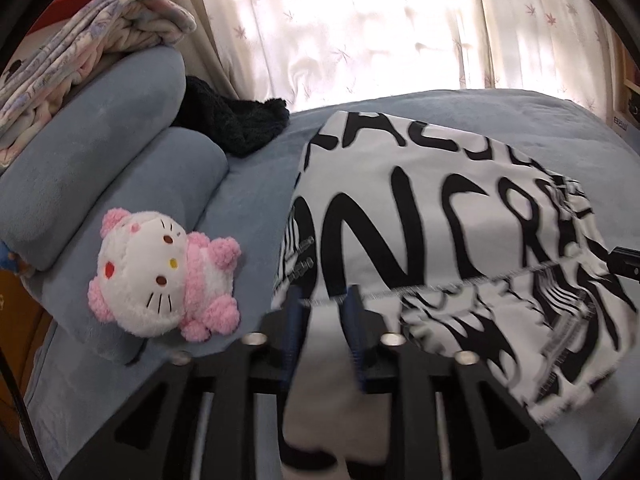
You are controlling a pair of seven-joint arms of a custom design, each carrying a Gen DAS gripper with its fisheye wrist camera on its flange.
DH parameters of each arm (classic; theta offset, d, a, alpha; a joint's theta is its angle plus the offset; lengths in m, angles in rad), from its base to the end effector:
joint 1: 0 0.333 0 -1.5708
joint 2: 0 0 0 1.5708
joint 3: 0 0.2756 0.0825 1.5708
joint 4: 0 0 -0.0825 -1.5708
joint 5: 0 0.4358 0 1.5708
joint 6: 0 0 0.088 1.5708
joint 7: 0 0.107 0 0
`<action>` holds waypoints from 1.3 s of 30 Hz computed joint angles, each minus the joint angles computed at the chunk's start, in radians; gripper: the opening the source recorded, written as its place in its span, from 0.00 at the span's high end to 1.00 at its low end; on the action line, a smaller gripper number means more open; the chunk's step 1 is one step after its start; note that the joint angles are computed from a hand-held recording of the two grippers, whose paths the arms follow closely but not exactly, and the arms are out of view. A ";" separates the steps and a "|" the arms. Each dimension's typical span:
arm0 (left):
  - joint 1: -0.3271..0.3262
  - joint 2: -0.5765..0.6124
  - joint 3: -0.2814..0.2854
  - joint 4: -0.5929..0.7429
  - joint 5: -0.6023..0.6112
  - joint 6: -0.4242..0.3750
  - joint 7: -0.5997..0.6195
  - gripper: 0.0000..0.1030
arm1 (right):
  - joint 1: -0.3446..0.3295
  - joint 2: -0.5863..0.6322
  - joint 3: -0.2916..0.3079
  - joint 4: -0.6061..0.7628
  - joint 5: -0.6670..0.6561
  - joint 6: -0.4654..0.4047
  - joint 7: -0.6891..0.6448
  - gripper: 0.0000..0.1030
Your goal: Fold large clothes
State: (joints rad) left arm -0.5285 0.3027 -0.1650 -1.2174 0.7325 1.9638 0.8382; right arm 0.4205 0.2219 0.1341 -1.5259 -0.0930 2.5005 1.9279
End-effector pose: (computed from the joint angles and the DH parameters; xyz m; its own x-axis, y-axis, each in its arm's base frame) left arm 0.5905 -0.4080 0.6341 0.0236 -0.9713 -0.2368 -0.7185 0.1482 -0.6795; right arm 0.6180 0.3725 0.5715 0.2959 -0.9380 -0.1807 -0.7418 -0.1064 -0.6621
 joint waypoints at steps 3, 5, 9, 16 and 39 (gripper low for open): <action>-0.022 -0.026 -0.010 -0.007 0.014 -0.054 -0.007 0.50 | -0.003 -0.078 0.003 -0.056 0.013 -0.037 0.004 0.90; -0.029 -0.054 -0.025 -0.022 0.007 -0.079 -0.017 0.49 | -0.002 -0.131 0.004 -0.097 0.014 -0.056 0.011 0.90; -0.036 -0.123 -0.067 -0.059 -0.042 -0.122 -0.070 0.35 | -0.001 -0.286 0.007 -0.223 0.043 -0.095 0.008 0.90; -0.083 -0.197 -0.156 -0.063 -0.011 -0.243 -0.052 0.18 | 0.013 -0.559 0.007 -0.424 0.056 -0.186 0.006 0.88; -0.337 -0.273 -0.350 -0.023 0.083 -0.486 -0.377 0.03 | 0.099 -1.422 0.020 -0.903 0.086 -0.475 -0.003 0.57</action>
State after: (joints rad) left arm -0.8656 0.0295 -0.5146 -1.2408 0.8160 1.4776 0.4610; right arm 0.5192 -1.2002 0.1543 -2.4288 -0.0072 2.0254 1.9253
